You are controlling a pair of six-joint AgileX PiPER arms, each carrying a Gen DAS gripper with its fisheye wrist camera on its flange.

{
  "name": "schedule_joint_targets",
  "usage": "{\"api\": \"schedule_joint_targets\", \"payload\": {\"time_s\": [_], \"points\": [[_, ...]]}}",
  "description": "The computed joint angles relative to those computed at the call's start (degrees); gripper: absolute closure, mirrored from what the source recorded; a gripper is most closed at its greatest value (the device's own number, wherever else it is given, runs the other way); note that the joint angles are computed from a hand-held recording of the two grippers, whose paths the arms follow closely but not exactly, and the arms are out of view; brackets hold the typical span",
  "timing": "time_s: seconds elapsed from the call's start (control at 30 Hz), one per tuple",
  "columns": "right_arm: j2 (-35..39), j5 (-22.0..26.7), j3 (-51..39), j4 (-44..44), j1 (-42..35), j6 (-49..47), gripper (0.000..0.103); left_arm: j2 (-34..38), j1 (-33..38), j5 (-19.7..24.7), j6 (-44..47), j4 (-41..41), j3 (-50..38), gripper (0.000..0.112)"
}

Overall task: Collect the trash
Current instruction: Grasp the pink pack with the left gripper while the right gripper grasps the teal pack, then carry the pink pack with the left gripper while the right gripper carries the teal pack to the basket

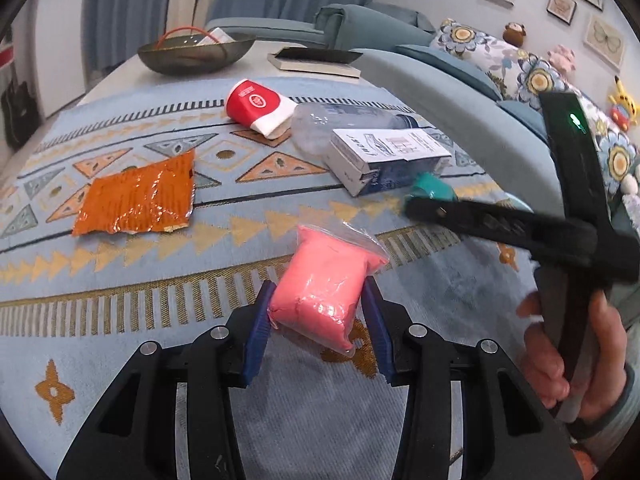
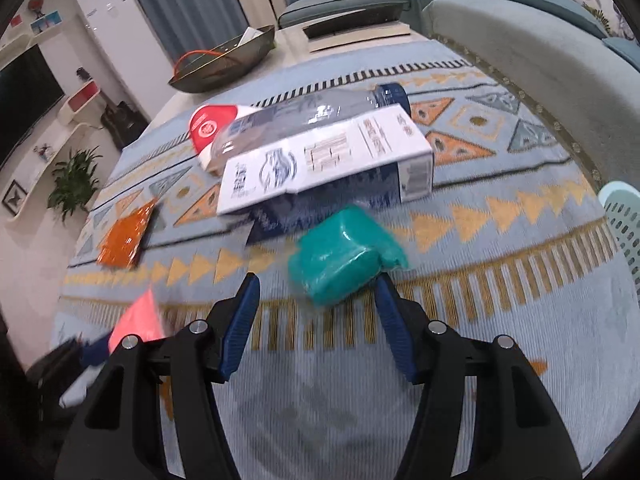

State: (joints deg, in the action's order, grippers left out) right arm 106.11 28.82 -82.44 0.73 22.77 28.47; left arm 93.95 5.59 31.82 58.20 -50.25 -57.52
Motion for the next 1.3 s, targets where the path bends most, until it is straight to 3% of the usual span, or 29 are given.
{"api": "schedule_joint_targets", "payload": {"time_s": [0.2, 0.27, 0.33, 0.53, 0.67, 0.83, 1.03, 1.3], "points": [[2.5, 3.7, -4.2, -10.0, 2.0, 8.7, 0.049, -0.3, -0.6, -0.8, 0.2, 0.3, 0.5, 0.070], [2.4, 4.1, -4.1, -11.5, 2.5, 9.5, 0.061, -0.2, -0.5, -0.7, 0.3, 0.0, 0.5, 0.070], [1.3, 3.1, -2.5, -11.9, 2.6, 9.7, 0.065, -0.3, -0.4, -0.9, 0.1, -0.2, 0.6, 0.070], [-9.7, -1.8, 8.9, -22.6, 3.1, 18.1, 0.065, -1.5, -0.9, 2.4, 1.2, -3.6, -0.1, 0.070], [-18.8, -1.4, 15.4, -30.2, 1.2, 22.3, 0.065, -4.5, -6.7, 2.4, -1.6, -2.2, -2.2, 0.070], [-28.3, 0.1, 22.2, -33.5, -5.1, 21.5, 0.065, -4.8, -15.6, 2.9, -7.4, -0.1, -8.0, 0.070], [-35.2, -1.2, 28.5, -22.4, -21.5, 7.4, 0.065, 0.8, -27.1, 1.7, -18.8, 7.6, -18.2, 0.070], [-32.4, -4.5, 32.4, 1.9, -40.4, -17.1, 0.065, 14.6, -37.2, 5.1, -34.3, 18.2, -34.6, 0.070]]}}
